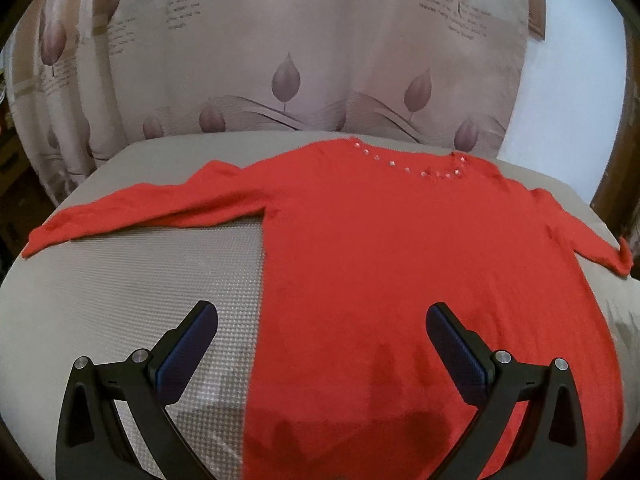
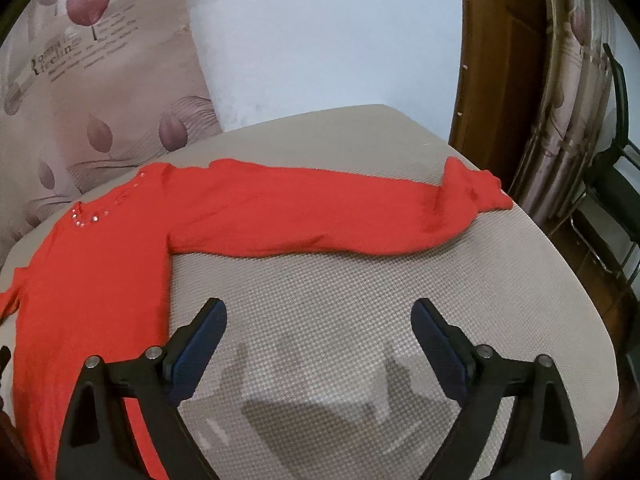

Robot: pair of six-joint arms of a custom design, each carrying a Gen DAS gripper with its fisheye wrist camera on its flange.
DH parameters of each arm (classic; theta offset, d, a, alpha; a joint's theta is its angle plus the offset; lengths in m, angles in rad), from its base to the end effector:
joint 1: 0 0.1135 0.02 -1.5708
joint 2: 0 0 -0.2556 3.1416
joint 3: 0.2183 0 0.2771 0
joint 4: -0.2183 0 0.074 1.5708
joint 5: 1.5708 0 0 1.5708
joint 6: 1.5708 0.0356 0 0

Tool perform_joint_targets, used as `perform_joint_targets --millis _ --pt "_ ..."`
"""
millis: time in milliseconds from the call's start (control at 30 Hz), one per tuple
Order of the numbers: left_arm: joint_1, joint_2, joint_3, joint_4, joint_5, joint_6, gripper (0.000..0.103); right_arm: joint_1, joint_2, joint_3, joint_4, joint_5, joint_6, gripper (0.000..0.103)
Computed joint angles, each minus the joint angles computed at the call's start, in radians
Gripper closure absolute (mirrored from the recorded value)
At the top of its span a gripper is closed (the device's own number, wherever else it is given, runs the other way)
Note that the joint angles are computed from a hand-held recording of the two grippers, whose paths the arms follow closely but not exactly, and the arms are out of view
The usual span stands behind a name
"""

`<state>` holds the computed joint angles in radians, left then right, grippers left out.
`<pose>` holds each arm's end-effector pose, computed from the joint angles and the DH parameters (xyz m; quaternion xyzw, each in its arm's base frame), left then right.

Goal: Fold small clothes

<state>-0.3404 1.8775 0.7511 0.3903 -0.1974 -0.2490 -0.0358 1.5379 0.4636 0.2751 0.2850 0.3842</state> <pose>0.3307 -0.1097 0.0656 0.0017 0.9106 -0.0310 0.4121 0.2681 -0.0196 0.0822 0.2435 0.8858 -0.0650 0.3897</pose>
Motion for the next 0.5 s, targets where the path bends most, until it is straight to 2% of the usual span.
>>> perform_joint_targets --millis 233,367,500 --pt "0.017 0.047 0.052 -0.068 0.025 -0.005 0.0 -0.064 0.062 0.03 0.023 -0.057 -0.02 0.033" --pt "0.026 0.065 0.075 -0.104 0.032 -0.016 0.0 -0.167 0.092 0.033 0.046 -0.16 -0.025 0.047" --pt "0.034 0.08 0.095 -0.132 0.035 -0.017 0.0 -0.297 0.12 0.023 0.092 -0.28 -0.022 0.05"
